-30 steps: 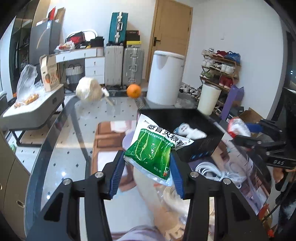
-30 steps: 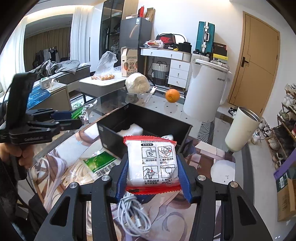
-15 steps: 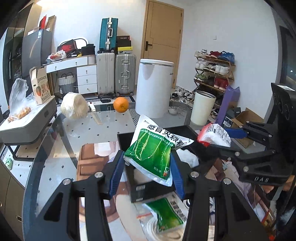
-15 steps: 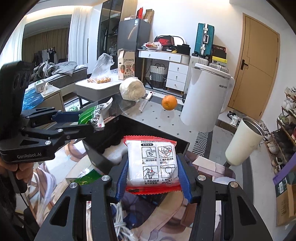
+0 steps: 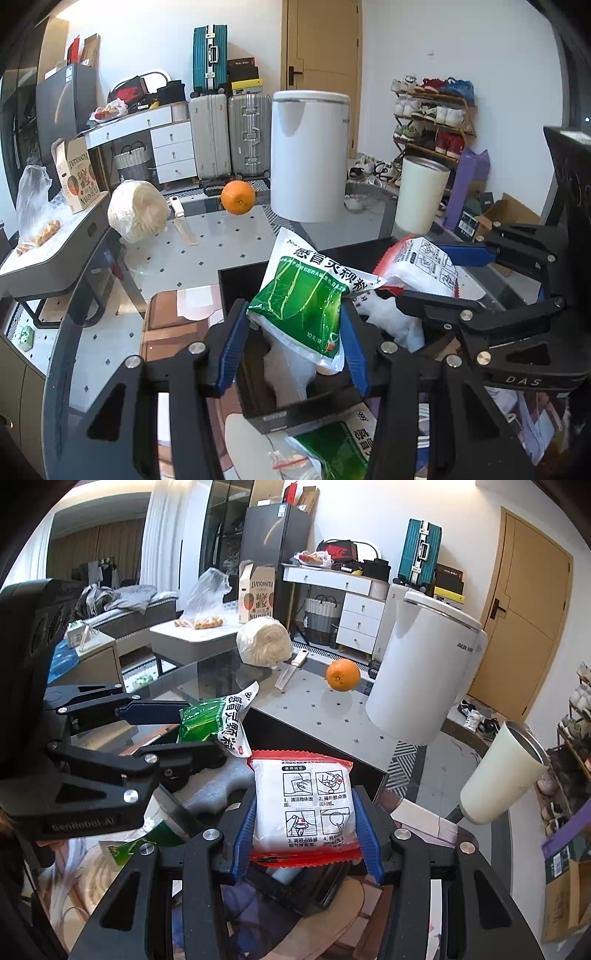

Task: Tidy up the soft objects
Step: 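Carry the green packet and snack packet over the black box with both tools, then open both tools to drop the green and snack packets into the box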

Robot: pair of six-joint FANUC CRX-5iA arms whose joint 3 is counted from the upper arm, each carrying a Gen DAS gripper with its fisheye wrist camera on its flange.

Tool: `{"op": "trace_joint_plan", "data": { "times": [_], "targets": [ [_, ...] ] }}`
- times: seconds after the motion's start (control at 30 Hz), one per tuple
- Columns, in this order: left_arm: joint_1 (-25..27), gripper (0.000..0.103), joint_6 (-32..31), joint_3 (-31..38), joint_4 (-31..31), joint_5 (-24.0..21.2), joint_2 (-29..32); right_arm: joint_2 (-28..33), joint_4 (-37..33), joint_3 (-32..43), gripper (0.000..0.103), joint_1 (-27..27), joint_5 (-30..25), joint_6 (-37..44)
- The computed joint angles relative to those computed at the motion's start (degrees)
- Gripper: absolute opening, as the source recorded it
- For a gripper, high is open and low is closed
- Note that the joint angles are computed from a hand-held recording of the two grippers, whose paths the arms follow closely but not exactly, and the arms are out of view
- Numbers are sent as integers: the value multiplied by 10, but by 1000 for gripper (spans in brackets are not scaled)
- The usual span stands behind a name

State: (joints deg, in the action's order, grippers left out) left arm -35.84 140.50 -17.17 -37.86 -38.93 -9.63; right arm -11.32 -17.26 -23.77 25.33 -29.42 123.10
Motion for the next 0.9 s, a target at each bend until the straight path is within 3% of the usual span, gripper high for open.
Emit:
{"op": "trace_joint_plan", "data": {
  "times": [0.37, 0.5, 0.57, 0.7, 0.77, 0.9],
  "targets": [
    [8, 50, -45, 18, 26, -17, 32, 43, 63, 9, 49, 21, 12, -35],
    [27, 62, -72, 1, 65, 5, 16, 39, 51, 14, 53, 16, 2, -12],
    [34, 70, -88, -12, 85, 23, 3, 28, 51, 6, 63, 13, 11, -9],
    [3, 97, -35, -12, 31, 6, -14, 2, 30, -4, 82, -4, 11, 1],
    [-12, 103, -8, -15, 7, -1, -25, -9, 11, -6, 89, -14, 3, 7],
    [-28, 103, 9, -25, -7, -12, -43, -32, -32, -9, 102, -37, -25, 24]
  ]
}}
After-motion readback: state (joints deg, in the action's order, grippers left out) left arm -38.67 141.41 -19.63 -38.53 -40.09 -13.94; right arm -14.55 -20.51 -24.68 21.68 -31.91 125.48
